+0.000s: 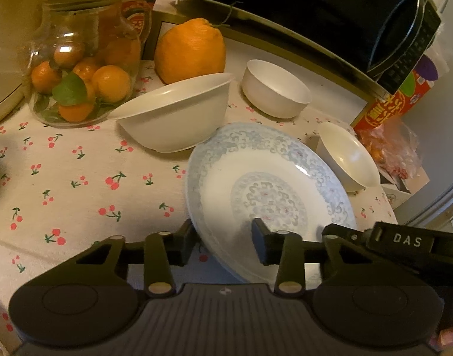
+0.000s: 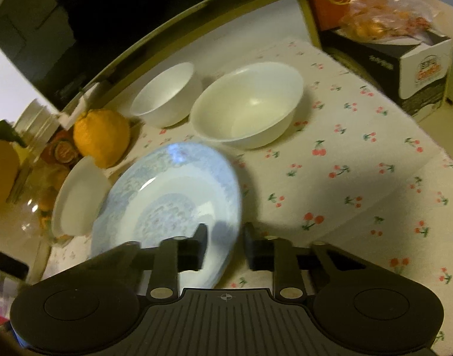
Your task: Organize plates and bowls
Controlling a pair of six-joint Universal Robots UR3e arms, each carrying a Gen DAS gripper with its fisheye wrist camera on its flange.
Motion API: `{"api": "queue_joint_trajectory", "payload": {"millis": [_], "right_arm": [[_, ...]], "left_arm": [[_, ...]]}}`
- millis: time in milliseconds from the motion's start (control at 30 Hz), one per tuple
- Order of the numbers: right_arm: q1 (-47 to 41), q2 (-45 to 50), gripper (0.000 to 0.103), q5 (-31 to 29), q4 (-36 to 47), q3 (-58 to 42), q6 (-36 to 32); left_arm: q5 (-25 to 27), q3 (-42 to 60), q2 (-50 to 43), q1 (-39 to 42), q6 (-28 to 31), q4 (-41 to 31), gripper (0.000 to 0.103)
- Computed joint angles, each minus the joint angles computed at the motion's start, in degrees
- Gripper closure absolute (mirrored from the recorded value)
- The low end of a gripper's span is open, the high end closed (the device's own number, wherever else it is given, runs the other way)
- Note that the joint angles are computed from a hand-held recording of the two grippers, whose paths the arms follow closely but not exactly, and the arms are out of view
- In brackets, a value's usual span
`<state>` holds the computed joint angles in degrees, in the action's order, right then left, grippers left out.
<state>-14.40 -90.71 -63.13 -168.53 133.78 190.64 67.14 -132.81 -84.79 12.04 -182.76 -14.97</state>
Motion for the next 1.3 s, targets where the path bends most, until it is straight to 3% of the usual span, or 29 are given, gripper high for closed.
{"api": "queue_joint_trajectory", "payload": {"millis": [167,933,1300], "right_arm": [[-0.90,-1.85,0.089,0.55,2.20,0.10,-0.25],[-6.47,-15.44,0.089,2.91,12.99,2.73,-4.93],[-12.29,-28.83,0.088,6.33,25.68,4.73,-10.44]], "left_arm": [[-2.78,-0.27,1.67,3.31,-0.43,-3.33,0.087],[-3.72,0.24,6.28,1.62,0.25,-8.48,0.086],[-6.10,-1.04,13.34,2.98,3.10,-13.43,0.085]]}}
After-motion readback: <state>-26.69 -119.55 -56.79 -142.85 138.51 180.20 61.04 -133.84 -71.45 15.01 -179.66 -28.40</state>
